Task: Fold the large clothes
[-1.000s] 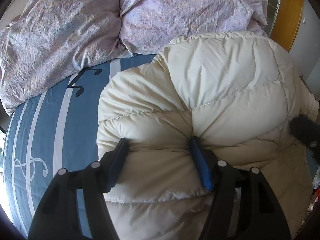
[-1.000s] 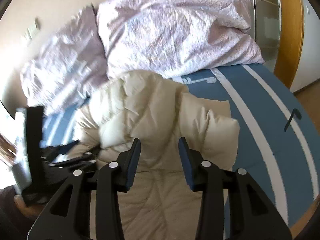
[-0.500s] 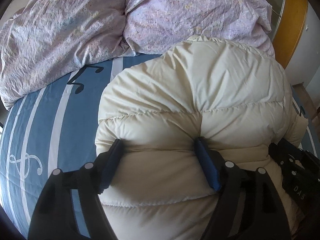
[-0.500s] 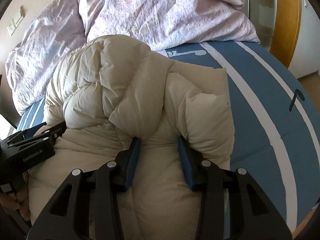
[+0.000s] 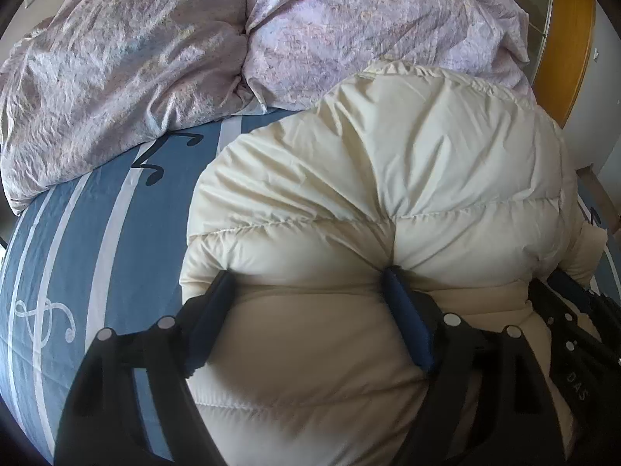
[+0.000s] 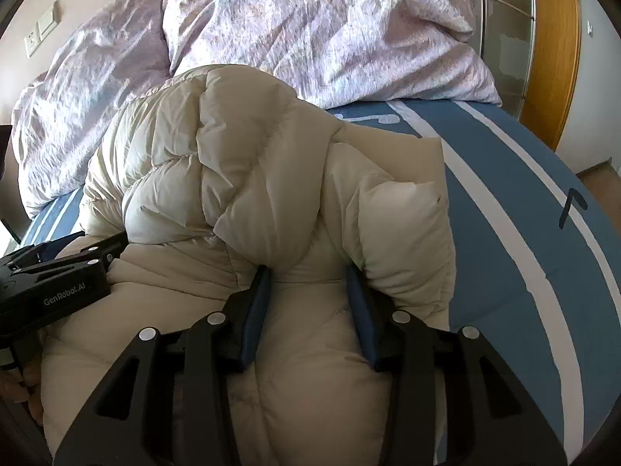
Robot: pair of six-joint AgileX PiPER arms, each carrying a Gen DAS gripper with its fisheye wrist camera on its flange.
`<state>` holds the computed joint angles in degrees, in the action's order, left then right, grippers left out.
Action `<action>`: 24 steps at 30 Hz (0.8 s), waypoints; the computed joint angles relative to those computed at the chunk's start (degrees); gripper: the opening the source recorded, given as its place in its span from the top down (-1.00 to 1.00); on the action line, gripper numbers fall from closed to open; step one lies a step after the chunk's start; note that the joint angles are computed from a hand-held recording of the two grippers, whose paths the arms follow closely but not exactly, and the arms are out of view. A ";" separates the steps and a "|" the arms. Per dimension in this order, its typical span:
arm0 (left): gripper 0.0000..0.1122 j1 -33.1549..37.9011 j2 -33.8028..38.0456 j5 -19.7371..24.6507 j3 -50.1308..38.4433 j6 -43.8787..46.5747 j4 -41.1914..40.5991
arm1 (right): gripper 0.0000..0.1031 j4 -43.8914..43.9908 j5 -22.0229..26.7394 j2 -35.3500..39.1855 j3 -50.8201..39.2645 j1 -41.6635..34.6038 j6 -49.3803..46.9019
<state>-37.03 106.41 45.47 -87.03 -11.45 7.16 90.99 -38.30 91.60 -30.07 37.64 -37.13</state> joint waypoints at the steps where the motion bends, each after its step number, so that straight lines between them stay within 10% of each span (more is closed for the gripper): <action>1: -0.43 -0.04 -0.20 -0.44 0.42 -0.16 0.16 | 0.18 -0.03 -0.46 0.24 -0.05 0.31 0.25; 24: -0.62 0.17 -0.81 -5.69 4.23 -3.87 2.15 | 0.16 0.03 -2.86 1.81 -0.57 1.69 1.04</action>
